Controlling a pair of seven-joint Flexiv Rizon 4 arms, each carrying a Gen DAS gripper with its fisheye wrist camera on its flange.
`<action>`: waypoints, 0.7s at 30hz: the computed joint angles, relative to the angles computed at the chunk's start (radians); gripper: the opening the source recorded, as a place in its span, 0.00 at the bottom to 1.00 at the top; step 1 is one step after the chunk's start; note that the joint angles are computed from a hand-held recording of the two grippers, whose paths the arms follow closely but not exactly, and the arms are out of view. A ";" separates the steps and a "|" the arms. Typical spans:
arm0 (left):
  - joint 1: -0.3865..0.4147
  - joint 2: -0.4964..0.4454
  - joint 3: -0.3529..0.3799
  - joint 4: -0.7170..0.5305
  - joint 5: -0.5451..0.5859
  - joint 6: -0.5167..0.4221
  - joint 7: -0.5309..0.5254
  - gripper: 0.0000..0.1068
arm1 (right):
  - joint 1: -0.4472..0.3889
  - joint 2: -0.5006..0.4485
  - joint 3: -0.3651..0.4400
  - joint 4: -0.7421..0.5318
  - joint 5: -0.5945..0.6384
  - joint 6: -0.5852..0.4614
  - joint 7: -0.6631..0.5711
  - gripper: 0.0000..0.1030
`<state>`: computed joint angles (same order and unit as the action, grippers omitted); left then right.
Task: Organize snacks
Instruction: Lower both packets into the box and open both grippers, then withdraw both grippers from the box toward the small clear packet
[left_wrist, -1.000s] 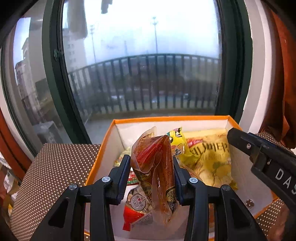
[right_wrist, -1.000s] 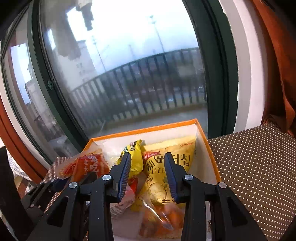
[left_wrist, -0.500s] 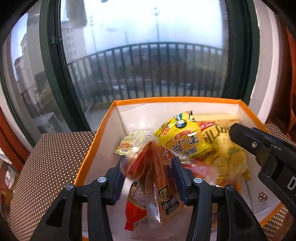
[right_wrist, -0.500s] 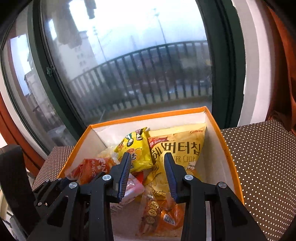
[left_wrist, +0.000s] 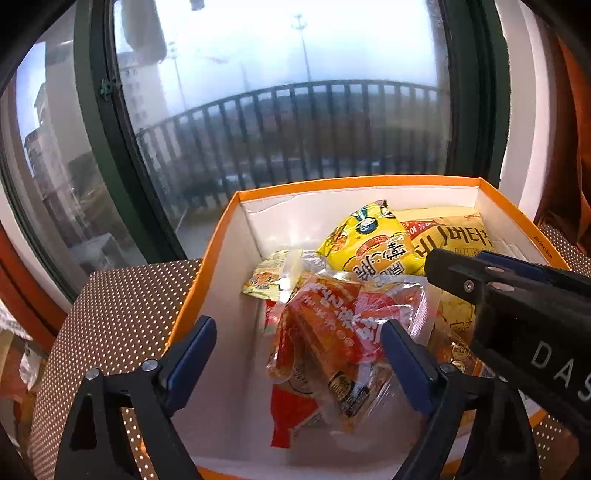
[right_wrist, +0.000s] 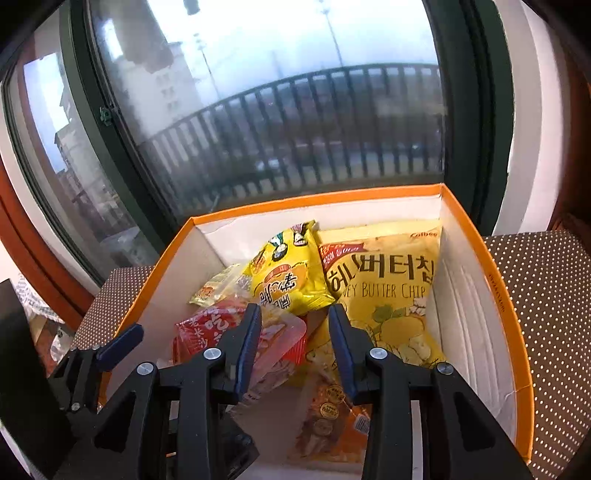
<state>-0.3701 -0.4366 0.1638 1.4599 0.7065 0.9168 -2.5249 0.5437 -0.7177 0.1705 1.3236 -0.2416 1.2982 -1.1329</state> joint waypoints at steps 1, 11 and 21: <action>0.000 0.007 0.001 0.010 -0.001 0.003 -0.007 0.89 | -0.004 0.001 0.006 -0.002 0.003 -0.009 -0.004 0.56; -0.017 0.067 -0.006 0.054 0.052 0.016 -0.067 0.92 | 0.044 0.059 -0.061 0.080 -0.071 0.033 0.009 0.79; -0.033 0.176 -0.053 0.113 0.169 -0.009 -0.158 0.95 | 0.126 0.179 -0.178 0.251 -0.252 0.122 0.108 0.80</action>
